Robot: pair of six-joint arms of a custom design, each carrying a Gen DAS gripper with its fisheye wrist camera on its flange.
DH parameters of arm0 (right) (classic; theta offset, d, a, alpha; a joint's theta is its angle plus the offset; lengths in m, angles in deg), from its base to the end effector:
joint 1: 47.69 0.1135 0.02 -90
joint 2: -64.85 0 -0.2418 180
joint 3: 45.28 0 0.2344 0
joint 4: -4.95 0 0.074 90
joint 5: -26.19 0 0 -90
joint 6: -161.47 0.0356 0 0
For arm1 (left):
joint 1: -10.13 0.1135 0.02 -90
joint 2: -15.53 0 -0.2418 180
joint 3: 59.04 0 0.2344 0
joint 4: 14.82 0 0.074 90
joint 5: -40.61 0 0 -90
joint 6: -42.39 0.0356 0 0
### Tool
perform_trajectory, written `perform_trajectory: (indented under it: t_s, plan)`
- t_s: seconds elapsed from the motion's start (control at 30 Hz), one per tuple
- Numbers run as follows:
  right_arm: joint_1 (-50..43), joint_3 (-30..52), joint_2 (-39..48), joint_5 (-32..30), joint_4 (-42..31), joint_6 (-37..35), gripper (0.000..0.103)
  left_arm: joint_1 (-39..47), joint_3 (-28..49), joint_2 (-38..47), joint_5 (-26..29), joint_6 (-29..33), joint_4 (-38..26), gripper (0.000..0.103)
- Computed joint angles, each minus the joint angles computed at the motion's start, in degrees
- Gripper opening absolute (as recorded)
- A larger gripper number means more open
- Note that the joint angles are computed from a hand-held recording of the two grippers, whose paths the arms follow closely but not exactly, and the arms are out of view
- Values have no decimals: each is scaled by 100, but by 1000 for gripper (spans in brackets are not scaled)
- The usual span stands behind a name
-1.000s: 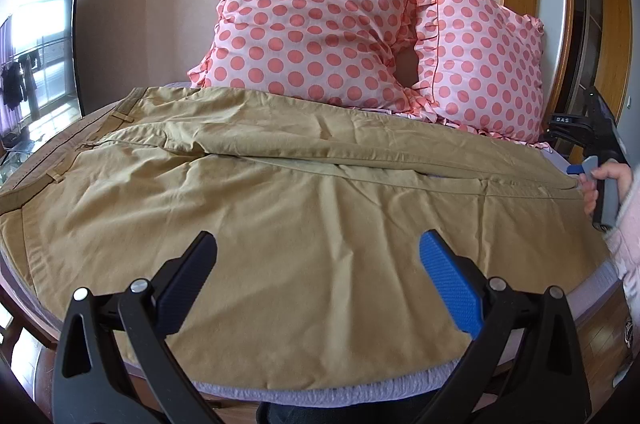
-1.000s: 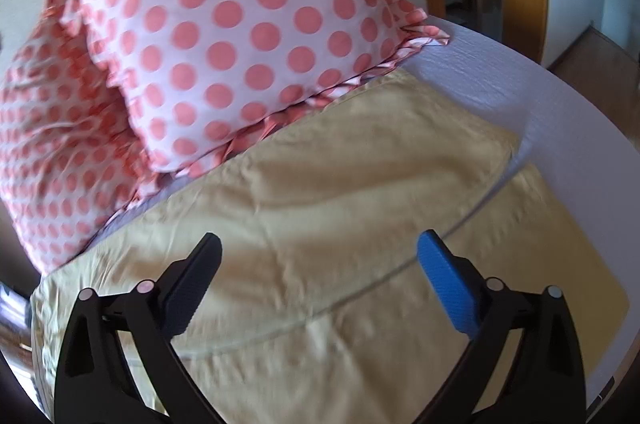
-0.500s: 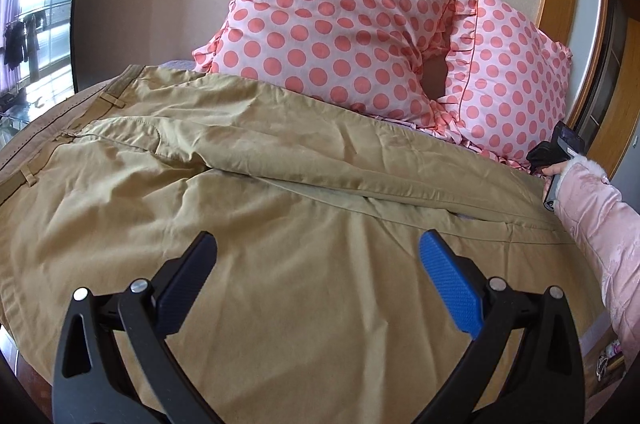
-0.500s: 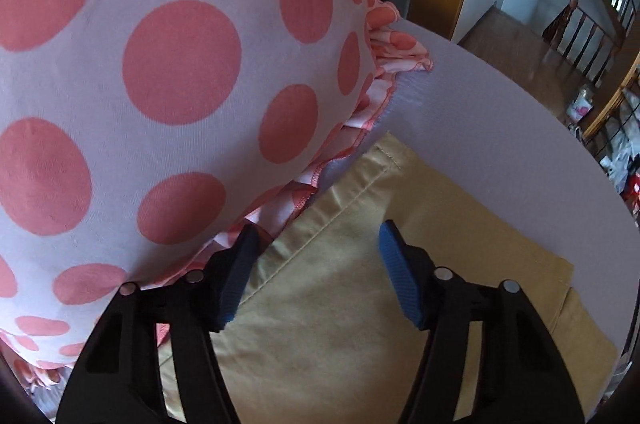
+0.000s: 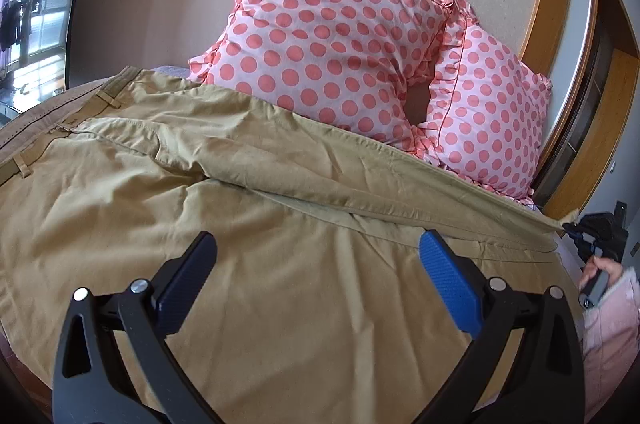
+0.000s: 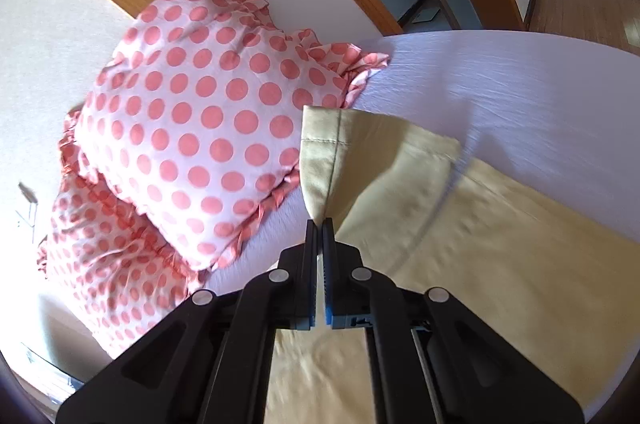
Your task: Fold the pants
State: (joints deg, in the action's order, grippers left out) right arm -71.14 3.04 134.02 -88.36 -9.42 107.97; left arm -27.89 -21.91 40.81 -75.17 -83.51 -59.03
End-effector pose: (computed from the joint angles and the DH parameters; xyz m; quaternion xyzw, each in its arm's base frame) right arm 0.2260 -0.0819 0.1947 0.3487 0.8004 0.2386 0.4252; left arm 0.1043 -0.0619 0.2081 -0.0917 0.8559 -0.1264 0.4930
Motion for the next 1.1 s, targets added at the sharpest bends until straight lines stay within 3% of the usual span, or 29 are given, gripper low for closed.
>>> perform_trajectory:
  t_s: [0.1, 0.2, 0.3, 0.33, 0.4, 0.5, 0.53, 0.57, 0.63, 0.7, 0.8, 0.93, 1.1]
  plan:
    - [-331, -622, -1355, -259, -1105, -110, 3, 493, 128, 50, 314, 377, 142, 101]
    - [-461, -681, -1492, -478, -1682, -150, 4, 1563, 278, 367, 1386, 775, 418, 101]
    - [-469, -526, -1225, -465, -1992, 13, 32, 2794, 450, 724, 2659, 901, 380, 101]
    - [-546, -567, -1266, -536, -2071, -8, 52, 3234, 481, 792, 3113, 952, 346, 101]
    - [-522, -609, -1225, -583, -1921, 63, 54, 3931, 537, 914, 3760, 1067, 312, 101]
    - [-443, -735, -1045, -534, -1375, 203, 48, 4577, 725, 1200, 4169, 1339, 397, 101]
    - [-464, -784, -888, -624, -1131, 200, 16, 4725, 834, 1399, 4248, 1454, 462, 101]
    - [-585, -854, -651, -949, -786, 169, 4, 4865, 978, 1658, 4374, 1546, 525, 101]
    - [-959, -1213, -831, -1438, -159, 245, 4, 5254, 1341, 2354, 4889, 1743, 713, 101]
    - [-1343, -1427, -1308, -1766, -63, 112, 3, 5474, 1845, 3217, 5174, 1732, 801, 101]
    - [-1704, -1400, -1572, -2058, -352, -145, 3, 5486, 2725, 4609, 5121, 1578, 856, 100]
    - [-1999, -1392, -1505, -2408, -455, -312, 3, 5228, 4042, 6187, 4559, 1362, 744, 90]
    - [-2082, -1457, -1525, -2493, -516, -504, 3, 4984, 5727, 7669, 3703, 1122, 189, 89]
